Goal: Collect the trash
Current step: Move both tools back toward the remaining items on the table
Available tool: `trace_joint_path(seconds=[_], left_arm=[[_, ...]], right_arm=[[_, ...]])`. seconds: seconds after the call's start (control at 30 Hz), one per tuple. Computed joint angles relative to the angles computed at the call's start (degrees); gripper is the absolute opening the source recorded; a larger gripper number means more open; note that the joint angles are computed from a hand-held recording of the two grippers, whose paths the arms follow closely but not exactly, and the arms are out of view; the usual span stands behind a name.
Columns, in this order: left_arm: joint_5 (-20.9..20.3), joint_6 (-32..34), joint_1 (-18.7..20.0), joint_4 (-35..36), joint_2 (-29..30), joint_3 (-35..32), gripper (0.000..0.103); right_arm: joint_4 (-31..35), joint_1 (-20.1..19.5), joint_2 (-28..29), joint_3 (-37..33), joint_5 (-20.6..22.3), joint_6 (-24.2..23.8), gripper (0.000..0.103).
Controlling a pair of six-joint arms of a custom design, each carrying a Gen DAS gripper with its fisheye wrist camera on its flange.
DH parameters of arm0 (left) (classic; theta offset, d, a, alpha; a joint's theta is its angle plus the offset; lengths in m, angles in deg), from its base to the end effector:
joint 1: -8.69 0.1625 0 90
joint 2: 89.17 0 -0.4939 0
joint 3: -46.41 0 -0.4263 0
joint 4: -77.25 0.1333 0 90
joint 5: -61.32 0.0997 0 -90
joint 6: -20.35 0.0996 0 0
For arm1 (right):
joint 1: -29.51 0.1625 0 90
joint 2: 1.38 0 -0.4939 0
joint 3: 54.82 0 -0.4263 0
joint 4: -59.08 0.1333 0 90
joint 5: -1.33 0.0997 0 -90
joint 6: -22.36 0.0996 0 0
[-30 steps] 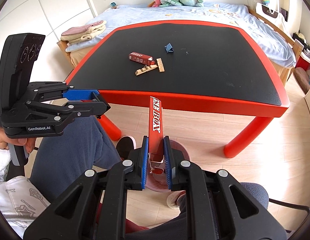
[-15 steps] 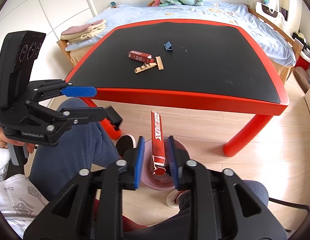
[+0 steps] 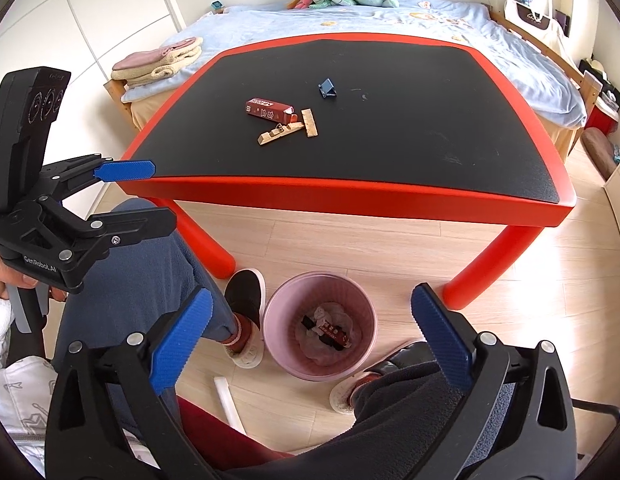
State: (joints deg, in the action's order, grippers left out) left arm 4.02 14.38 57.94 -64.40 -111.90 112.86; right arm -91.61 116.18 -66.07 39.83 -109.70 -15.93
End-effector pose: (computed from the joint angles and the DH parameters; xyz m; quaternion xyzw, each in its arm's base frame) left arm -0.4287 -0.7842 -0.0106 0.2675 0.9193 -0.1723 0.2315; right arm 0.0559 -0.7182 0.3671 0.2387 -0.9188 0.1810 0.2570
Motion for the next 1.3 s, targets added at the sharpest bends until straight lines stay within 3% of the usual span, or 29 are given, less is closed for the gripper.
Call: trace_joint_path(seconds=[0.77,1.3], left_arm=[[1.09,-1.35,0.57,0.58,-0.42,-1.2,0.095],[0.75,5.0,3.01,3.94,2.32,-10.85,0.095]], right_arm=[[2.52,0.65,1.94,-4.0,1.62,-0.55,0.1],[5.64,2.87,8.58,-14.02,0.95,-2.56,0.1]])
